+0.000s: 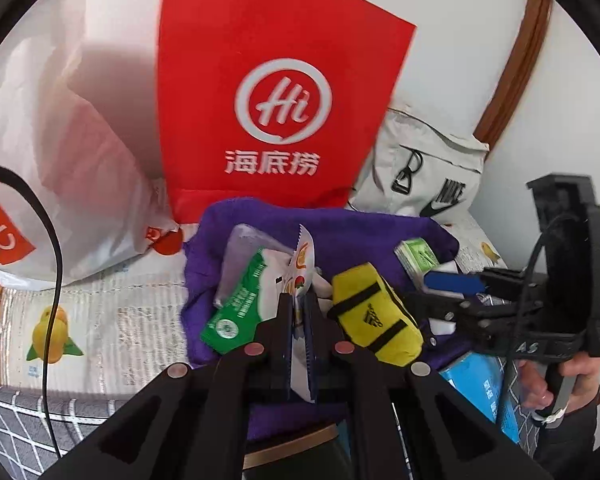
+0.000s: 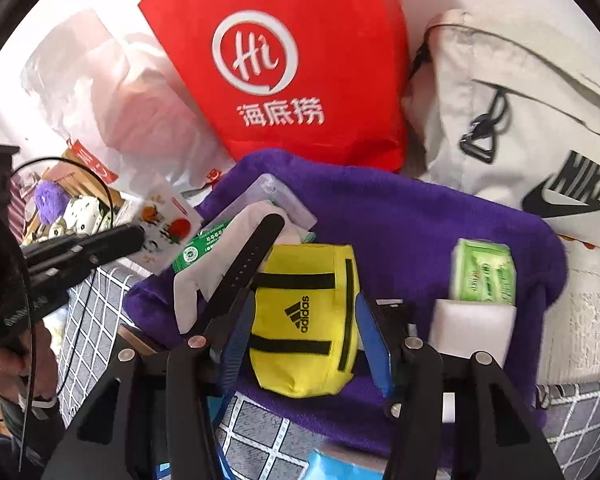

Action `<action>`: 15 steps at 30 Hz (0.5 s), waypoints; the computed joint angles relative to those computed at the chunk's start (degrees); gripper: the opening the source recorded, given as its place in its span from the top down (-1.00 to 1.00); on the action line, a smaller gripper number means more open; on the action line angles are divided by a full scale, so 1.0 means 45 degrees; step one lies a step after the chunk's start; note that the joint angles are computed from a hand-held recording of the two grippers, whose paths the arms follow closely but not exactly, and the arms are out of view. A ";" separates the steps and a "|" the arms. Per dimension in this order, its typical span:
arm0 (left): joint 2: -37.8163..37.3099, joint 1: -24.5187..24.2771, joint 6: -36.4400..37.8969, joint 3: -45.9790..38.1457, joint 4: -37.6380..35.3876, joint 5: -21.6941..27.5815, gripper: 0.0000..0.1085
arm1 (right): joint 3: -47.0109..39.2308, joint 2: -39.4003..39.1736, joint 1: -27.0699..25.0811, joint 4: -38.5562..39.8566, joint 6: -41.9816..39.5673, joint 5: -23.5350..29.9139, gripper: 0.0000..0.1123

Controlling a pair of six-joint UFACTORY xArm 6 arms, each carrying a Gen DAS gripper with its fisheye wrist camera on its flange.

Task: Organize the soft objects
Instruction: 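Open the right gripper to drop the yellow pouch on the towel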

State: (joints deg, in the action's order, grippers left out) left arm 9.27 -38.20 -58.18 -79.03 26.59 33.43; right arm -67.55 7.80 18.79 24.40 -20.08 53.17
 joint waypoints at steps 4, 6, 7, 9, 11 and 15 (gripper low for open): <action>0.0643 -0.0178 0.0928 -0.0665 -0.0737 0.0155 0.88 | 0.0560 -0.0858 -0.0322 -0.0525 0.0324 -0.0302 0.08; 0.0927 -0.0240 0.1260 -0.0961 -0.1029 0.0248 0.88 | 0.0889 -0.1329 -0.0455 -0.0902 0.0445 -0.0456 0.08; 0.1028 -0.0257 0.1375 -0.1064 -0.1140 0.0292 0.88 | 0.1000 -0.1490 -0.0518 -0.1037 0.0440 -0.0493 0.08; 0.1300 -0.0286 0.1711 -0.1351 -0.1421 0.0416 0.88 | 0.1361 -0.2003 -0.0679 -0.1299 0.0400 -0.0582 0.08; 0.1594 -0.0314 0.1898 -0.1699 -0.1565 0.0650 0.88 | 0.1566 -0.2316 -0.0810 -0.1364 0.0368 -0.0529 0.08; 0.1902 -0.0296 0.2108 -0.2030 -0.1871 0.0756 0.82 | 0.2030 -0.2876 -0.0967 -0.1816 0.0602 -0.0582 0.08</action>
